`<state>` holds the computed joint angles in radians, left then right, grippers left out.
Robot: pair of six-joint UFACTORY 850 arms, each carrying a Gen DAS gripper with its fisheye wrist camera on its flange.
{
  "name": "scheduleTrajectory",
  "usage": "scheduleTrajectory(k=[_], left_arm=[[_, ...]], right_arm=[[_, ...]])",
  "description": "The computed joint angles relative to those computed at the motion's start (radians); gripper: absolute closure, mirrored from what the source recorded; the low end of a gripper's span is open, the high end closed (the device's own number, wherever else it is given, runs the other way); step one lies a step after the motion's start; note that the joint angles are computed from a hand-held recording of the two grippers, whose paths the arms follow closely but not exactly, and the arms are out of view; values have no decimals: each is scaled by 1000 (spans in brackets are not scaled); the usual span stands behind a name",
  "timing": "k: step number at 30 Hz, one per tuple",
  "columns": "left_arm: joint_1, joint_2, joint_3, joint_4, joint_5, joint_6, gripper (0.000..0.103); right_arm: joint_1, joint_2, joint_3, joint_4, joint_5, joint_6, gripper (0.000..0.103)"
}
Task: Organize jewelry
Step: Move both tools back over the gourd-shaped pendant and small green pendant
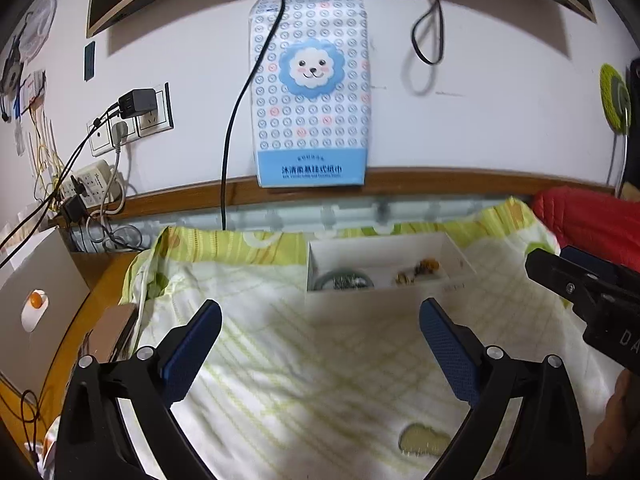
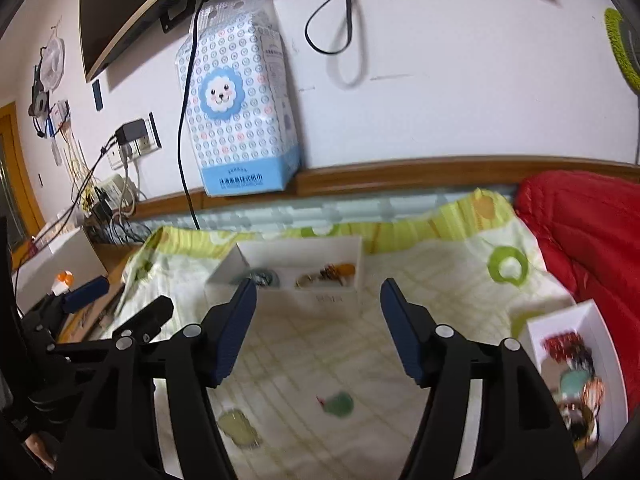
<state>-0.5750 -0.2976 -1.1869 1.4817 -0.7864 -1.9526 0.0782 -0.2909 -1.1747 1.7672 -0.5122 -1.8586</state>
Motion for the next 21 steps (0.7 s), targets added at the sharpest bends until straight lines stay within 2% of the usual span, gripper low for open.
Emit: scheduleTrajectory(k=[6,13,19,21], left_arm=[[-32,-14,15,-26,-37,36,4],[-28,-17,24,-44,-9,44,4],[-40,-38,7,-58,-31,82,4],[-37,-37,7,-63,-16,86,4]], right_arm=[[-1,9,56,0,28,-39,37],[-6,-2,63,-50,30,0,33],[7,14,86,10,55,-87,29],[5,14,85,8,52,-80,29]])
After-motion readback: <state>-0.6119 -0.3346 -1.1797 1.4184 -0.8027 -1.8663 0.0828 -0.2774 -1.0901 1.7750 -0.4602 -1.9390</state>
